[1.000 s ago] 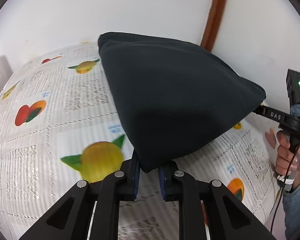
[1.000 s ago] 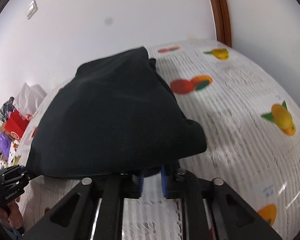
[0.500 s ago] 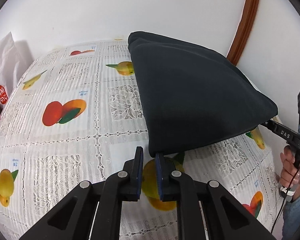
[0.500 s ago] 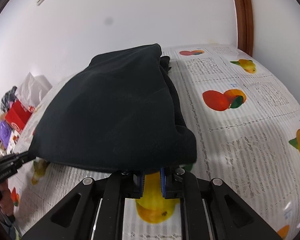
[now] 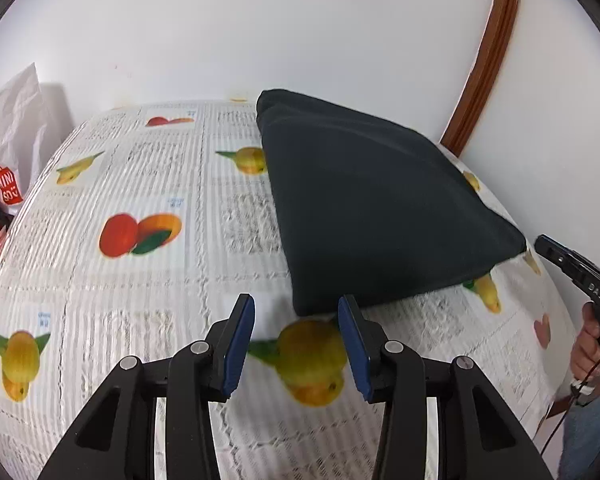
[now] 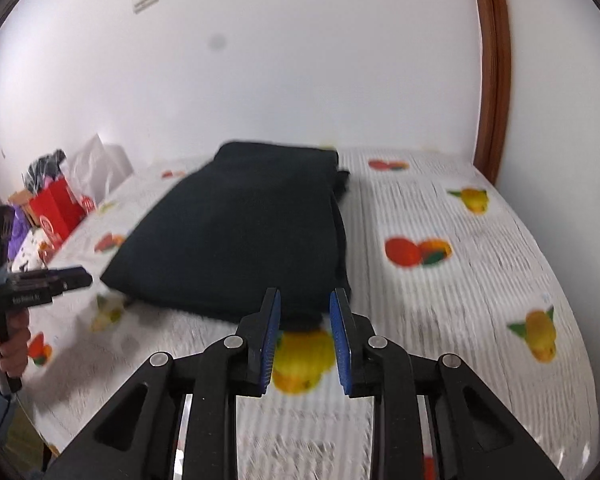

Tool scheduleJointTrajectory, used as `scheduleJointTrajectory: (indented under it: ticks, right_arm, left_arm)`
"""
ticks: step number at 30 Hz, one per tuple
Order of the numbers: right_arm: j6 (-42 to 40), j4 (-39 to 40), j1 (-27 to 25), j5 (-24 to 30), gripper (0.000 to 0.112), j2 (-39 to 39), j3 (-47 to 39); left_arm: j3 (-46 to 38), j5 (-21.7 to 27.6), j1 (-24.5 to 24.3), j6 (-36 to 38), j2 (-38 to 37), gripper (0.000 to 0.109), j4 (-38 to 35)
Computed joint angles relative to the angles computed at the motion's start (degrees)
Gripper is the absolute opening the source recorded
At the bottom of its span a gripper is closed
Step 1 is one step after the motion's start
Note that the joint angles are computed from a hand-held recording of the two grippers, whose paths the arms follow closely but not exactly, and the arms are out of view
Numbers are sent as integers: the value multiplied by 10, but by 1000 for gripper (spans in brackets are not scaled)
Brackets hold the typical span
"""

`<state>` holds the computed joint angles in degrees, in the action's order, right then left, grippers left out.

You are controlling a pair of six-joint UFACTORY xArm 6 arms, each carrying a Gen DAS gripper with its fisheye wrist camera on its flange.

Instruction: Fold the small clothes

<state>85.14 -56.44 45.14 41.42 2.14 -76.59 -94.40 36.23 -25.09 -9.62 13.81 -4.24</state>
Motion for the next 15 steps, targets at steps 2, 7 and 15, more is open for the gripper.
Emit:
scheduleJointTrajectory:
  ticks: [2, 7, 15]
  right_arm:
    - [25, -5, -10, -1, 25, 22, -22]
    - [-20, 83, -18, 53, 25, 82, -77]
    - [-40, 65, -3, 91, 25, 80, -85]
  left_arm:
    - [-29, 9, -2, 2, 18, 41, -2]
    - [-130, 64, -11, -26, 85, 41, 41]
    - [-166, 98, -15, -24, 120, 43, 43]
